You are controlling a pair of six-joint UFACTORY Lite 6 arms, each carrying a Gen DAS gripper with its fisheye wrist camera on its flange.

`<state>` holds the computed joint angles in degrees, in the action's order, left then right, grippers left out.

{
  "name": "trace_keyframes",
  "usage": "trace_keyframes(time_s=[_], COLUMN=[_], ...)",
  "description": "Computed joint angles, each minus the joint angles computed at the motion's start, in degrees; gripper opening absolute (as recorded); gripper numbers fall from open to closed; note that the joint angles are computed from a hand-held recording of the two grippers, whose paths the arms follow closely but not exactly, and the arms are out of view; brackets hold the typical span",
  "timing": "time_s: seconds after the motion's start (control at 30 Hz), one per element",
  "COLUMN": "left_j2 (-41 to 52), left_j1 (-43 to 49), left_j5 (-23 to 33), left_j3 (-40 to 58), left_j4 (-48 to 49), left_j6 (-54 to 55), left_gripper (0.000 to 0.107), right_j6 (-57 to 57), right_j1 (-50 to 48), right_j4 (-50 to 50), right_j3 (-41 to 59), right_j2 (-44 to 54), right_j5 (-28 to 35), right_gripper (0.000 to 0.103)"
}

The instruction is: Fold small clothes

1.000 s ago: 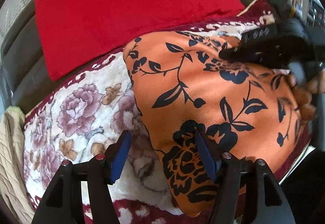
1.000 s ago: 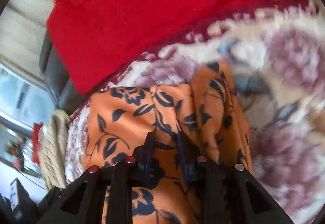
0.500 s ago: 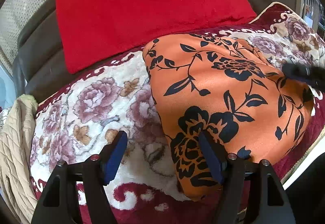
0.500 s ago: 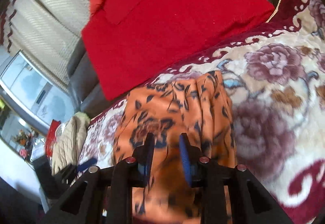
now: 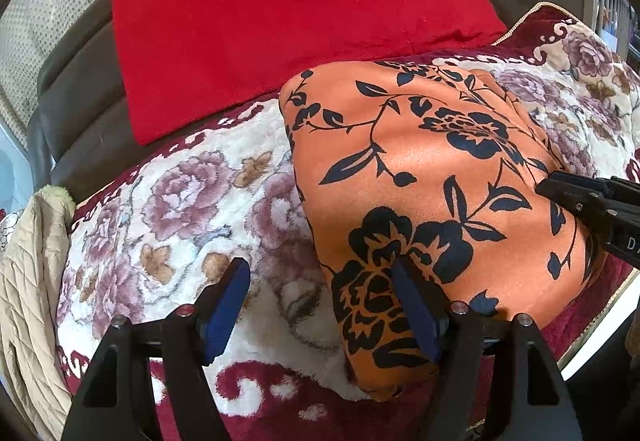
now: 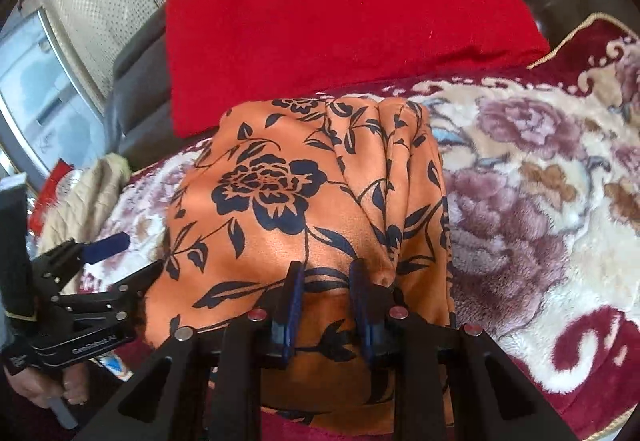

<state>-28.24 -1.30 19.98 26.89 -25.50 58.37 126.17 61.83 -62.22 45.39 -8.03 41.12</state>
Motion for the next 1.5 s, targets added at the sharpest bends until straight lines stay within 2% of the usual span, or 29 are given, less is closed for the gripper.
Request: trace_keyframes(time_s=[0.2,0.27,0.37,0.53,0.63,0.73,0.9,0.97,1.1,1.2,1.27,1.3,1.33,1.4,1.5], left_j2=[4.3,5.8,7.1,6.2,2.2,0.4,0.8,1.5,6.9,13.7,19.4,22.1,25.1,29.7,35.6], left_j1=[-0.1,-0.9,-0.5,8.9,13.4,16.5,20.0,20.4,20.0,20.2,20.2,20.2,20.2,20.4,18.4], left_j5=[-3.1,-3.1,-0.1,10.2,13.5,15.7,19.7,20.0,20.8,25.5,29.3,30.8,32.8,36.5,39.8], left_j3=[0.5,1.6,4.1,6.9,6.4,7.4,10.7,11.4,15.1,20.0,24.3,26.5,29.0,32.6,36.7], left_j4=[-3.0,0.2,3.6,-9.0,-12.9,-15.0,-16.8,-17.1,-14.8,-13.7,-13.0,-12.7,-12.6,-13.4,-13.0], left_j6=[4.0,0.4,-3.8,7.8,12.9,15.8,16.9,17.6,16.2,16.9,16.5,15.7,14.7,14.1,12.2], left_gripper=[0.084,0.085,0.085,0.084,0.084,0.084,0.084,0.084,0.084,0.084,0.084,0.084,0.084,0.084,0.084], right_j6=[-0.3,-0.9,-1.8,-4.2,-6.5,-9.4,-13.1,-13.7,-10.1,-3.6,2.2,4.7,9.6,15.4,17.8], right_j1=[1.3,1.4,1.7,3.3,5.0,7.7,10.3,10.8,10.7,10.6,8.0,7.1,6.4,4.6,-4.6], right_j4=[0.3,0.7,1.6,4.2,5.8,6.6,7.5,7.1,5.8,3.3,1.3,0.9,-1.1,-5.7,-8.1], right_j3=[2.3,3.1,4.4,7.2,10.2,15.5,22.5,23.4,17.0,8.0,-1.7,-5.2,-10.5,-17.7,-25.8], right_j2=[3.1,4.0,5.4,6.0,7.4,11.0,16.4,16.9,10.0,0.0,-10.8,-14.7,-20.7,-29.3,-39.2], right_j5=[3.1,3.7,5.0,9.0,13.4,21.0,31.7,34.1,30.5,24.8,17.2,15.2,13.4,9.2,-2.0], right_gripper=[0.029,0.029,0.029,0.028,0.028,0.028,0.028,0.028,0.028,0.028,0.045,0.074,0.081,0.081,0.081])
